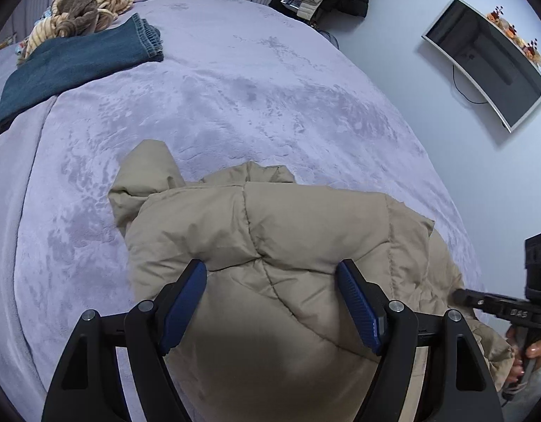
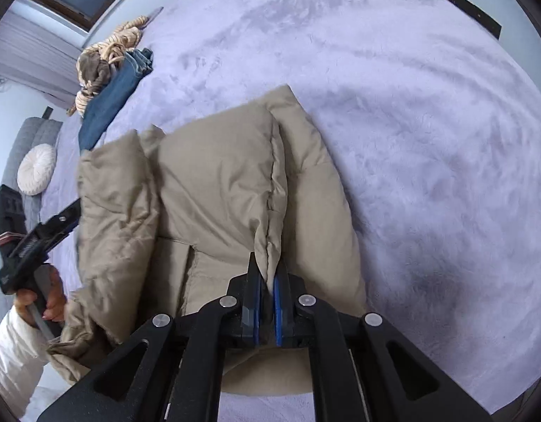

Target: Fold large clothes

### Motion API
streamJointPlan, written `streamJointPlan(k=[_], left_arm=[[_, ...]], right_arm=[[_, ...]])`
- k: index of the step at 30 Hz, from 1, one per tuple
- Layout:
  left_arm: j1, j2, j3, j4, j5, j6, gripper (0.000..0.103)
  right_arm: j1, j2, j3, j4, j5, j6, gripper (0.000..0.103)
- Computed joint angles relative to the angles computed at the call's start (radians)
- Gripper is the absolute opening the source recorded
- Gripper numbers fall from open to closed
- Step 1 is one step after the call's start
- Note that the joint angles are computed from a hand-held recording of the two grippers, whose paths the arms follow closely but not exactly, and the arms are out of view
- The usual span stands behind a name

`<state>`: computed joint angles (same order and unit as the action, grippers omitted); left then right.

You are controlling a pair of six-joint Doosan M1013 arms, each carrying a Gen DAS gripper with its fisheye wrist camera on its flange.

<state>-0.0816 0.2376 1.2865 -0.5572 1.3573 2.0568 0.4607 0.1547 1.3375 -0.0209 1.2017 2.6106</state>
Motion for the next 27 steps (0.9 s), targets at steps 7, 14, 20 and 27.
streamJointPlan(k=[7, 14, 20, 27], left_arm=[[-0.01, 0.007, -0.001, 0.0, -0.006, 0.0, 0.077], [-0.036, 0.0, 0.002, 0.024, -0.03, -0.005, 0.077], [-0.128, -0.014, 0.029, 0.027, -0.084, 0.021, 0.077], [-0.209, -0.013, 0.053, 0.065, -0.11, 0.016, 0.077]], right_arm=[[-0.021, 0.009, -0.091, 0.287, -0.103, -0.265, 0.068], [0.039, 0.117, -0.187, 0.278, 0.182, -0.328, 0.009], [0.102, 0.07, -0.096, 0.018, 0.254, -0.299, 0.006], [0.068, -0.041, 0.139, 0.074, 0.105, -0.091, 0.004]])
